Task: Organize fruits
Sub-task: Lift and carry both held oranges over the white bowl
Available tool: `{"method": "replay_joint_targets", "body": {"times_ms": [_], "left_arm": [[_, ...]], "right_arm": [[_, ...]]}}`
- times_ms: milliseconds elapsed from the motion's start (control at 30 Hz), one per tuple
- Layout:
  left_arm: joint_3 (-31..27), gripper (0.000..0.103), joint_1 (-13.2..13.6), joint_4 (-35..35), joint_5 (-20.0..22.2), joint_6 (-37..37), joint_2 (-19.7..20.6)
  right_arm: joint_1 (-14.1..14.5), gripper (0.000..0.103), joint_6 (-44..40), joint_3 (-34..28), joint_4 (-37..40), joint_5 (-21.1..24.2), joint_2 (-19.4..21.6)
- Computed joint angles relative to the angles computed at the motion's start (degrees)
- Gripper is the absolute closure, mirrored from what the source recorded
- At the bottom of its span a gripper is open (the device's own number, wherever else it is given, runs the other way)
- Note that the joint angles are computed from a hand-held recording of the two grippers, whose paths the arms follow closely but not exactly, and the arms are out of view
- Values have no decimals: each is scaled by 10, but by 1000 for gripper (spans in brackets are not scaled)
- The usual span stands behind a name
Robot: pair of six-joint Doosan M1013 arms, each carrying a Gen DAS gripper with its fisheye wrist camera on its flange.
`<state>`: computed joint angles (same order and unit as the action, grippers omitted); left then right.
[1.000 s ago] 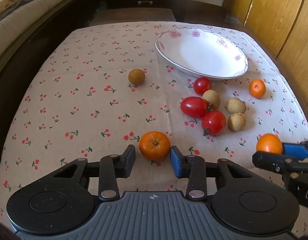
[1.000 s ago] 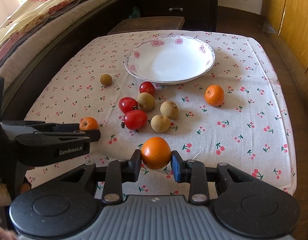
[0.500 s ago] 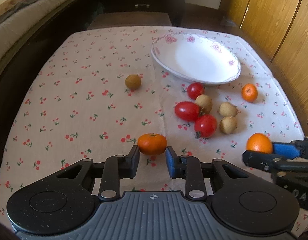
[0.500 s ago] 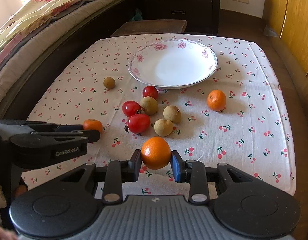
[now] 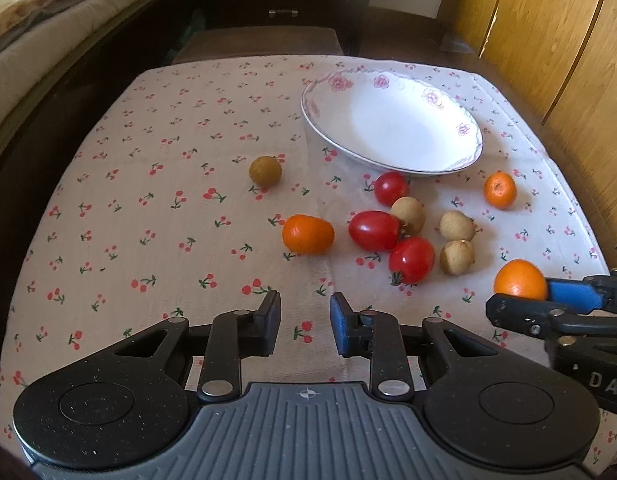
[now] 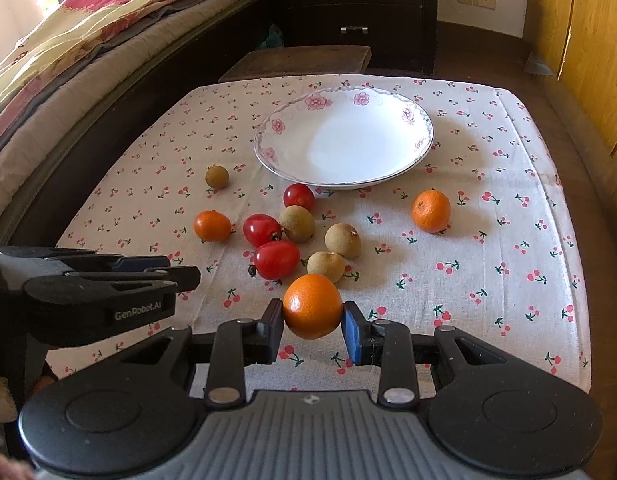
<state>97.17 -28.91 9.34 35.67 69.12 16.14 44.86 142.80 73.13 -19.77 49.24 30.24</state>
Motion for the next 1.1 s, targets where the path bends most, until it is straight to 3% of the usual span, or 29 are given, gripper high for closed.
{"method": "replay_joint_targets", "body": {"times_ms": [167, 300, 500, 600, 867, 1100], "left_arm": [[-3, 58, 7, -12, -26, 11, 1], [-19, 51, 5, -4, -22, 8, 17], [-33, 52, 10, 0, -6, -14, 37], [-37, 62, 15, -13, -8, -9, 39], [-33, 63, 11, -12, -3, 0, 31], [-33, 63, 10, -35, -23, 13, 17]], "right_arm": [[-2, 70, 5, 4, 1, -3, -2], [-3, 70, 2, 2, 7, -2, 0], [-5, 70, -1, 1, 11, -1, 1], [-5, 70, 0, 0, 12, 2, 2], [-4, 70, 0, -6, 6, 5, 5], [-8, 70, 23, -14, -21, -1, 5]]}}
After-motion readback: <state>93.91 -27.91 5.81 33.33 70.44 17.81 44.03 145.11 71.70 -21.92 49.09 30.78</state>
